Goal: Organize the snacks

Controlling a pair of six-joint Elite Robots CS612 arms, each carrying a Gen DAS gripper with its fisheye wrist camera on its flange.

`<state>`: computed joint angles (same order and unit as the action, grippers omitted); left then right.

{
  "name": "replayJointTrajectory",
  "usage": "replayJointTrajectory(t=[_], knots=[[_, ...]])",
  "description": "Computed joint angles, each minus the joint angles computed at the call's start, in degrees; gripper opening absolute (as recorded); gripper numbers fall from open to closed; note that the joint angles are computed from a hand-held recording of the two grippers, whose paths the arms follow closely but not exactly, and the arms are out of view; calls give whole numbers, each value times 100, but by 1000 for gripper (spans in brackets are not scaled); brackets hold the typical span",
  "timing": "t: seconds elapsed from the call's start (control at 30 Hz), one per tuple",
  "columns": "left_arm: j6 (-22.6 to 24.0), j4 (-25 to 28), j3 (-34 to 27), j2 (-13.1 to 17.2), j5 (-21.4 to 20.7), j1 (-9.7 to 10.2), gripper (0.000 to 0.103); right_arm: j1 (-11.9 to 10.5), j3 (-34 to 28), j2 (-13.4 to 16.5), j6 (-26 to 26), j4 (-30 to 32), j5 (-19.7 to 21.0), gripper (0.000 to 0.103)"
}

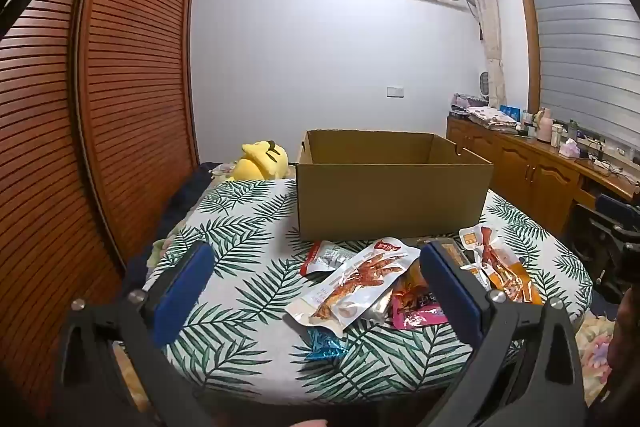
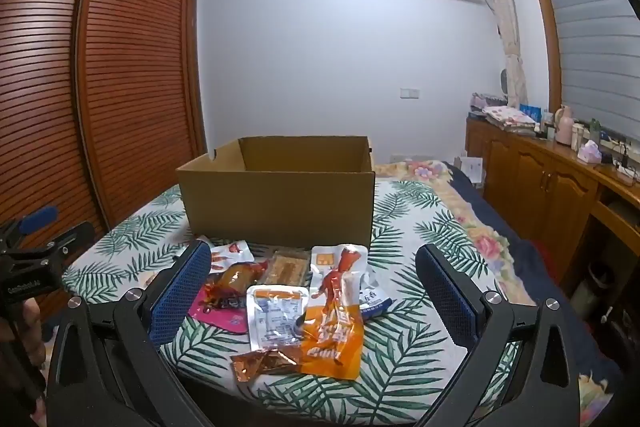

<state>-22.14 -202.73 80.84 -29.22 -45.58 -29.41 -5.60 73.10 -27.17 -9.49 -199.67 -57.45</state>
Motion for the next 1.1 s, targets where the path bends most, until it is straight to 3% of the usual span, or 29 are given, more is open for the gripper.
replayJointTrajectory(t=[1.1], knots=[[23, -71, 73, -44, -18, -30, 103, 12, 26, 11, -75, 14, -76, 103]])
